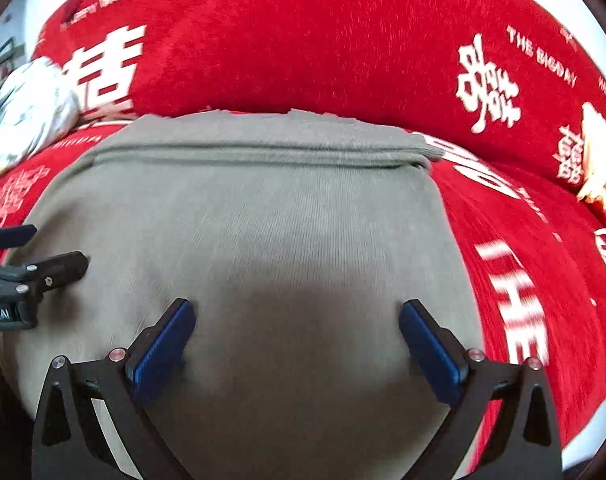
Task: Fold small clothes
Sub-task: 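Move the left gripper over the sweater to its hem edge, then grasp the sweater hem with the left gripper while the right gripper grasps the hem beside it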
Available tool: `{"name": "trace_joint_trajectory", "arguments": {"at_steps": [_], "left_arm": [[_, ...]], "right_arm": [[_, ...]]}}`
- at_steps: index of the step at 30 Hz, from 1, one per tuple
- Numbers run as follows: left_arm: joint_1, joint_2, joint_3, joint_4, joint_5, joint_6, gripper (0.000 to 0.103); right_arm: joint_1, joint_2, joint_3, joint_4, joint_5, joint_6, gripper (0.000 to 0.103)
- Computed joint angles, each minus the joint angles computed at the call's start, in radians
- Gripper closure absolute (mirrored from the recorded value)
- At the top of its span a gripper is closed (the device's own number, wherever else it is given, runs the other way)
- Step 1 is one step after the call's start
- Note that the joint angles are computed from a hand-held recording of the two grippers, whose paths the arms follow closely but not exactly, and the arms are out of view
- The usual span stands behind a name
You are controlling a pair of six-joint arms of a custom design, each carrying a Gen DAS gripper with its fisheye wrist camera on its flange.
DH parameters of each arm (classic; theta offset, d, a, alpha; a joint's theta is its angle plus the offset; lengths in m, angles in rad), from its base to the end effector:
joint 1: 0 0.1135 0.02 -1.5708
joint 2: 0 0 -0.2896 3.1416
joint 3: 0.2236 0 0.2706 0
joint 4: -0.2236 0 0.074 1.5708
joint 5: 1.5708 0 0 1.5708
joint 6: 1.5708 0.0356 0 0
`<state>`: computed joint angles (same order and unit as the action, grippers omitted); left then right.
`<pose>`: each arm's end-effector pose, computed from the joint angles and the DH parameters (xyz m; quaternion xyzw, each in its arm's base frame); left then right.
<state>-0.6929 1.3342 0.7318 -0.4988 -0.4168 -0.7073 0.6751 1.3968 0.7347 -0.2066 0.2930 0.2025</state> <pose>0.2029 -0.1497 0.1999 -0.0550 0.9511 0.0072 0.3037 0.2286 0.1699 0.2013 -0.1687 0.9149 0.0204 0.3662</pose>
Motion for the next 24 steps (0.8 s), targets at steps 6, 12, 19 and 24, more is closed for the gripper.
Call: {"name": "trace_joint_trajectory", "arguments": {"at_steps": [6,12,19,24], "left_arm": [[-0.206,-0.136,-0.128,-0.090,-0.069,-0.189,0.000],[-0.351,-0.156,-0.146,-0.267,-0.095,-0.401,0.001],[-0.149,-0.397,-0.334,-0.168,0.117,-0.416,0.001],[-0.098,-0.379,-0.364,-0.087,0.240,-0.372,0.001]], "right_arm": [[0.134,-0.212,-0.162,-0.134,0.071,0.074,0.001],[0.125,-0.298,-0.181,-0.289,0.033,0.113,0.001],[0.005,-0.308,-0.189,-0.385,-0.054,0.196,0.001],[-0.014,-0.260,-0.185,-0.404,-0.127,0.196,0.000]]}}
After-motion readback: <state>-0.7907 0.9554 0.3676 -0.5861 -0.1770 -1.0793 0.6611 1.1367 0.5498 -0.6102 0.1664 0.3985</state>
